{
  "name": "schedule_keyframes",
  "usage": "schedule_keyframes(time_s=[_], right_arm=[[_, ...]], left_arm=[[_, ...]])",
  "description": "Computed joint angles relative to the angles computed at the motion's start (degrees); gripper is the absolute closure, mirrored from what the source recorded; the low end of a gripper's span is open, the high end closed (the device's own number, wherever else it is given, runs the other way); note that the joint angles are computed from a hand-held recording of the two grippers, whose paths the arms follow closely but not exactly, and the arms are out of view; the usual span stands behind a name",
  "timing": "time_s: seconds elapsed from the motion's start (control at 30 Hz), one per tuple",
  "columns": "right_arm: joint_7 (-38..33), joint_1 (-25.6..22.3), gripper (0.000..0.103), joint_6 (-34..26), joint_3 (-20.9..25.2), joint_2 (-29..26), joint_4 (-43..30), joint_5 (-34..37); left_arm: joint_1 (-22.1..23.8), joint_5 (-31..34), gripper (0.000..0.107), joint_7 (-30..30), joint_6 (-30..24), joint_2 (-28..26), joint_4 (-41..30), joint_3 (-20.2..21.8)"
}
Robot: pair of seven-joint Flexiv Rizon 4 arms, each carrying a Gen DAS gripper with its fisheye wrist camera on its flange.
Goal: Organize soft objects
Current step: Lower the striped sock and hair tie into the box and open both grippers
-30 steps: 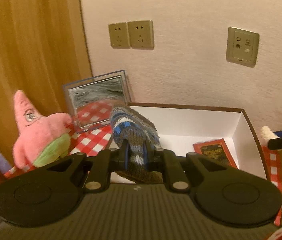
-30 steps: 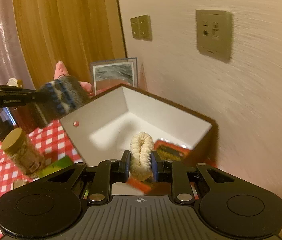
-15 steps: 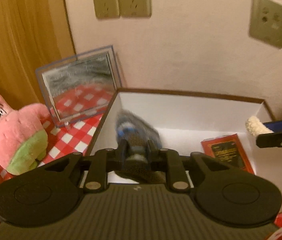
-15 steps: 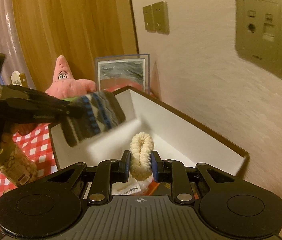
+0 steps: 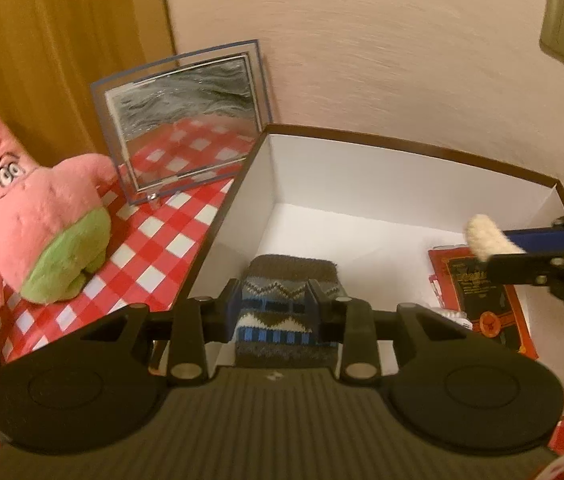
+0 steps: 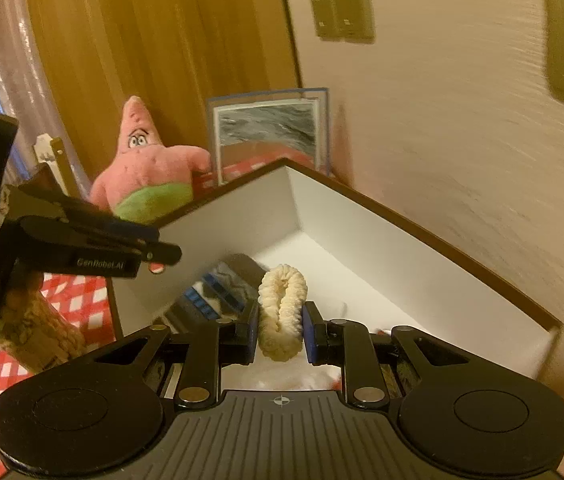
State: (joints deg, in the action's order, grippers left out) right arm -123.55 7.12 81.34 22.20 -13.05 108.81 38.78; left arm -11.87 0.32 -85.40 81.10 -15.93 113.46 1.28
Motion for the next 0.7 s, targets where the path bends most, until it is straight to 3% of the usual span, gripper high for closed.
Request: schedule_keyframes(time_s=[0.37, 0.43, 0.53, 0.7], right_arm=[[-0.1, 0.9, 0.08, 3.7, 3.1, -5.6, -4.7, -3.3], [0.0, 0.1, 0.059, 5.6, 4.7, -6.8, -5.2, -3.9], [1.6, -0.7, 0.045, 9.2, 6.5, -8.4, -5.7, -5.1], [5.7, -2.8, 0.04, 9.8, 8.2, -8.6, -5.1, -7.8]], left_arm=[[0.0, 3.4, 0.071, -5.2, -0.4, 3.9, 2.0, 2.3], [0.6, 3.4, 0.068, -5.8, -0.3, 4.6, 2.5, 2.1], [1.4, 2.8, 0.066, -6.0, 0.4, 5.5, 3.5, 1.4], [1.6, 3.4, 0.055, -8.3, 0.4, 7.4, 5.1, 1.3]])
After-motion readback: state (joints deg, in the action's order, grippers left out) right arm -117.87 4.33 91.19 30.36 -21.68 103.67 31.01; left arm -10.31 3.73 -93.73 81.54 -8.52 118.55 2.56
